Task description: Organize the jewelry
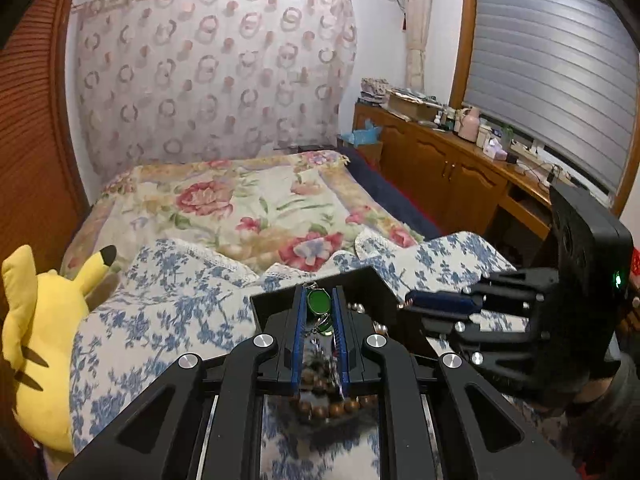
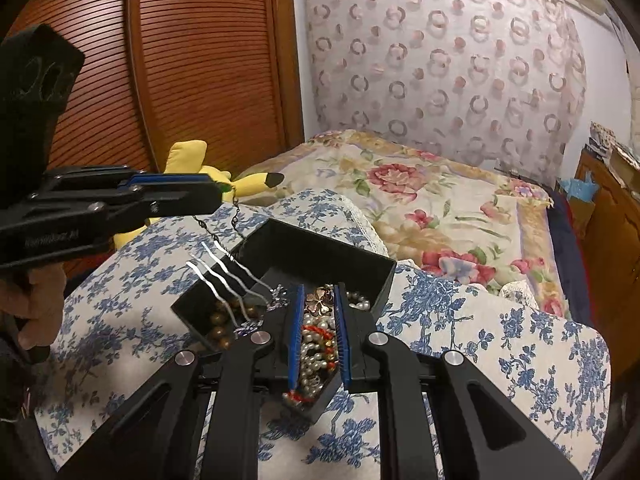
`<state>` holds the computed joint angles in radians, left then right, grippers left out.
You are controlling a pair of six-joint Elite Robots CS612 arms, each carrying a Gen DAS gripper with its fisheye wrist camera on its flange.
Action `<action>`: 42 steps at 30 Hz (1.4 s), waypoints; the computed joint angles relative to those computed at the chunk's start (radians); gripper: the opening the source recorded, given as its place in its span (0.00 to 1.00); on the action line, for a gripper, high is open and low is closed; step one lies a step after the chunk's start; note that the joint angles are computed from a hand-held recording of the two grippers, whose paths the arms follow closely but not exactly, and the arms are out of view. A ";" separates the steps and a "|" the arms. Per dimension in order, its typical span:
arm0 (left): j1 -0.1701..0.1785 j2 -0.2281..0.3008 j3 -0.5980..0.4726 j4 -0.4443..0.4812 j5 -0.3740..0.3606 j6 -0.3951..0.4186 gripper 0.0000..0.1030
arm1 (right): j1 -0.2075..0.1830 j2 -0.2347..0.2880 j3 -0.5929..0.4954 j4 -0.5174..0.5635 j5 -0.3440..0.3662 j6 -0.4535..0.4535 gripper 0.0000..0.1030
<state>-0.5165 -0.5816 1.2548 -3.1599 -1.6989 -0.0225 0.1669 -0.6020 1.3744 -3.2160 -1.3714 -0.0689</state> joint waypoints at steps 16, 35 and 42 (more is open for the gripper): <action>0.011 0.019 -0.020 0.008 0.053 -0.049 0.49 | 0.007 0.044 -0.083 0.069 -0.017 0.008 0.17; -0.011 -0.092 0.217 -0.170 0.171 -0.059 0.91 | 0.027 -0.018 0.052 -0.104 -0.139 0.106 0.63; -0.030 -0.132 0.295 -0.226 0.226 -0.073 0.92 | 0.041 -0.065 0.155 -0.228 -0.211 0.169 0.89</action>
<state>-0.5468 -0.7135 1.5501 -3.3857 -1.4727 -0.0957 0.2083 -0.6668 1.5296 -3.4442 -1.5825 0.1004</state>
